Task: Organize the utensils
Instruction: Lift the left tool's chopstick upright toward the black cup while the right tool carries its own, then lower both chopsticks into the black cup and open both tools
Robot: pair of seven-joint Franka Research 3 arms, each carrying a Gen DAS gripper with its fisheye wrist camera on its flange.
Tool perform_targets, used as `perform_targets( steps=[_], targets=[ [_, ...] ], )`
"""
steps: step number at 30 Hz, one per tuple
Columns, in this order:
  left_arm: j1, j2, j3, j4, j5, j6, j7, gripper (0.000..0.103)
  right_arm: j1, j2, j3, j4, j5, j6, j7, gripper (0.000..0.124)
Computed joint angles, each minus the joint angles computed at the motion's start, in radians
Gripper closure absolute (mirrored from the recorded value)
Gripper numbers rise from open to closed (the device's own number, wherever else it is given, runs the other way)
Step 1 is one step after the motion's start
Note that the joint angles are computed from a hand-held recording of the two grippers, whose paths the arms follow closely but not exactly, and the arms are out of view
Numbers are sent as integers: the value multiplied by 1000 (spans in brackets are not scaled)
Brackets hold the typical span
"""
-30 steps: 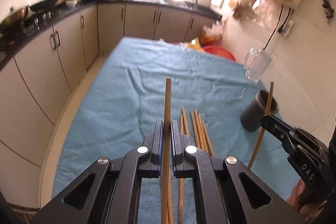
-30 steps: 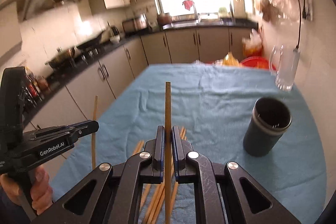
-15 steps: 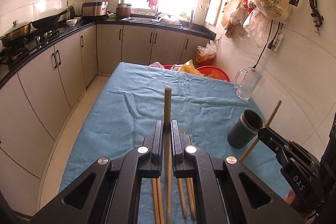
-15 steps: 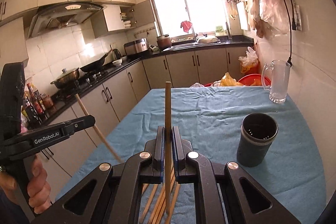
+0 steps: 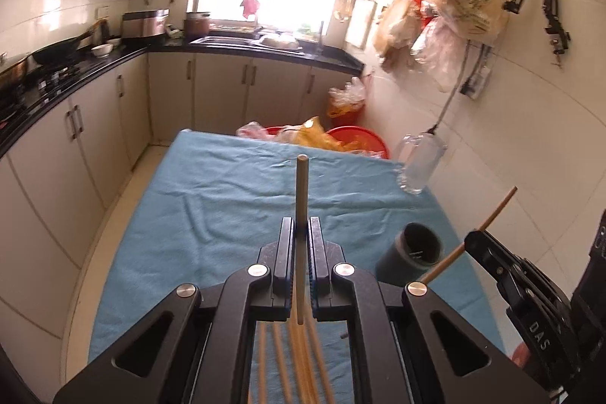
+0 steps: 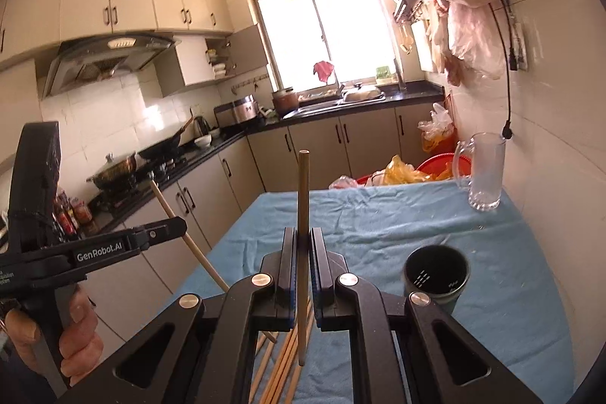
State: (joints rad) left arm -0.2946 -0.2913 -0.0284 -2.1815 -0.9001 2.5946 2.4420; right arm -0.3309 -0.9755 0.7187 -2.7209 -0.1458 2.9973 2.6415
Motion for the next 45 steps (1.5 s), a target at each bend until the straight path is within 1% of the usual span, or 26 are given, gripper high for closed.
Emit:
perform_targets(
  steps=[2, 6, 12, 15, 20, 23, 27, 32, 34, 36, 39, 41, 42, 43, 44, 45],
  targets=[
    [-9, 1, -7, 28, 3, -25, -3, 97, 14, -24, -36, -12, 4, -6, -9, 117],
    [-27, 2, -22, 72, -3, -41, -5, 97, 20, -90, -101, -43, 18, -10, -25, 117],
    [-52, 39, -51, 182, -16, -79, -35, 97, -26, -175, -155, -61, 21, -40, -58, 117],
    [-59, 65, -77, 228, -12, -72, -61, 97, -51, -190, -185, -71, 29, -38, -75, 117],
    [-67, 141, -118, 309, -14, -87, -108, 97, -84, -187, -228, -103, 54, -10, -102, 117],
    [-63, 188, -151, 339, 9, -84, -140, 97, -91, -166, -244, -123, 74, 9, -119, 117],
    [-53, 255, -191, 359, 63, -71, -189, 97, -77, -107, -275, -157, 110, 54, -147, 117],
    [-25, 355, -229, 403, 152, -124, -280, 97, -37, -22, -314, -193, 170, 108, -182, 117],
    [-17, 396, -244, 422, 211, -146, -328, 97, -21, 10, -327, -203, 195, 119, -198, 117],
    [-7, 422, -257, 429, 248, -151, -359, 97, -8, 46, -338, -207, 214, 129, -215, 117],
    [3, 440, -276, 430, 288, -134, -377, 97, -11, 87, -338, -203, 234, 129, -235, 116],
    [6, 446, -287, 423, 311, -96, -364, 97, -7, 105, -340, -194, 239, 111, -254, 116],
    [6, 447, -290, 422, 326, -84, -367, 94, -13, 108, -334, -188, 240, 93, -255, 113],
    [9, 445, -294, 417, 328, -68, -361, 83, 0, 114, -350, -181, 236, 73, -271, 109],
    [16, 439, -301, 410, 308, -53, -338, 73, 6, 115, -353, -178, 233, 66, -277, 96],
    [22, 434, -306, 403, 284, -34, -316, 53, 2, 102, -349, -177, 228, 52, -279, 78]
  ],
)
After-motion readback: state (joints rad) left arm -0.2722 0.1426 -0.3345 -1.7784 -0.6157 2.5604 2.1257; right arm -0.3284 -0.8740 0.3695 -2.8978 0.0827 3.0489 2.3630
